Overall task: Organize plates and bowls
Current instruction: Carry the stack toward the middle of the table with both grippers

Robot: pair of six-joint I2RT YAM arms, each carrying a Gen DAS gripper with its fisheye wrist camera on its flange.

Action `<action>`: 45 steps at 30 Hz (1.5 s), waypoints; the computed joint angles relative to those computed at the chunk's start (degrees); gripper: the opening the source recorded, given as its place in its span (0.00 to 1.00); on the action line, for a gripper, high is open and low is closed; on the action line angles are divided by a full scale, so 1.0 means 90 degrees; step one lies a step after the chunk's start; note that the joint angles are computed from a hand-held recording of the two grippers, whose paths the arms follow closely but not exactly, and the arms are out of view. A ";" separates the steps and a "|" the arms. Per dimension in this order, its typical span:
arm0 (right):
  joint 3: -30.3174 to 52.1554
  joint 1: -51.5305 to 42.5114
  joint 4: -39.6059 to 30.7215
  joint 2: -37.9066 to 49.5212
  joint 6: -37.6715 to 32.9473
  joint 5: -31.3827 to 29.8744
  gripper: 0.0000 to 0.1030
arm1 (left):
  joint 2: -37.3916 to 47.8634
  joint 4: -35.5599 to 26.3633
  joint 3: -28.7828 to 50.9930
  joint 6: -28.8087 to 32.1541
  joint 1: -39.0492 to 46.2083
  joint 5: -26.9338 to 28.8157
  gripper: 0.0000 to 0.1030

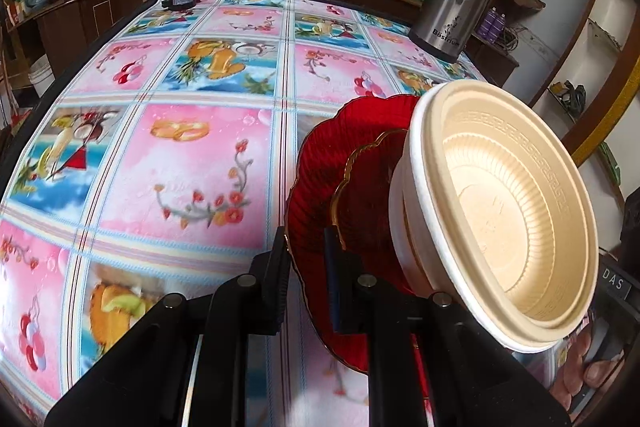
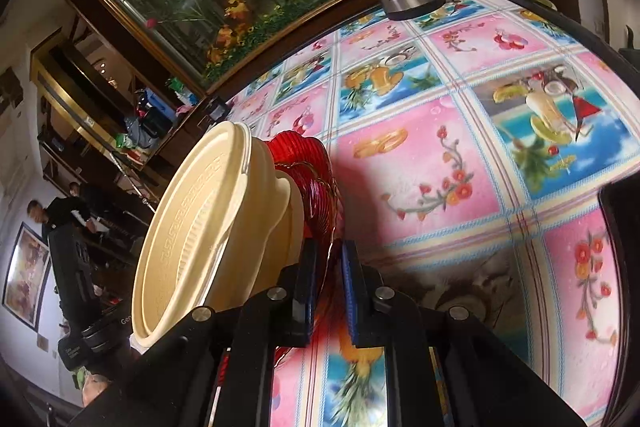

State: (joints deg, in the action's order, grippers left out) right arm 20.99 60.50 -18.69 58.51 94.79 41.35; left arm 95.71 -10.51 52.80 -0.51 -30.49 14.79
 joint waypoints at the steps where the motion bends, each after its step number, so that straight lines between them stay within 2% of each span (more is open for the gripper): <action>1: 0.0026 -0.0134 0.0012 0.0040 -0.0118 -0.0054 0.12 | 0.0064 0.0037 0.0056 -0.0045 -0.0034 -0.0048 0.11; 4: 0.0025 -0.0345 0.0138 0.0173 -0.0308 -0.0181 0.12 | 0.0149 0.0214 0.0032 -0.0083 -0.0112 -0.0167 0.11; 9: -0.0308 -0.0639 0.0934 0.0309 -0.0657 -0.0374 0.12 | 0.0083 0.0786 -0.0221 -0.0117 -0.0226 -0.0508 0.11; 19: -0.0314 -0.0650 0.1224 0.0566 -0.1056 -0.0165 0.12 | 0.0024 0.1777 -0.0750 -0.0346 -0.0230 -0.0614 0.11; 32: -0.0120 -0.0553 0.1064 0.0797 -0.1018 -0.0011 0.12 | 0.0010 0.2081 -0.0900 -0.0219 -0.0354 -0.0881 0.12; 45: -0.0055 -0.0589 0.0950 0.0862 -0.1114 0.0006 0.13 | 0.0051 0.2096 -0.0890 -0.0160 -0.0418 -0.1025 0.12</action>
State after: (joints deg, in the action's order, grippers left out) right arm 20.49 55.20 -10.14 66.26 84.76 41.40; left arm 96.17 8.35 44.79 -1.95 -34.25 5.57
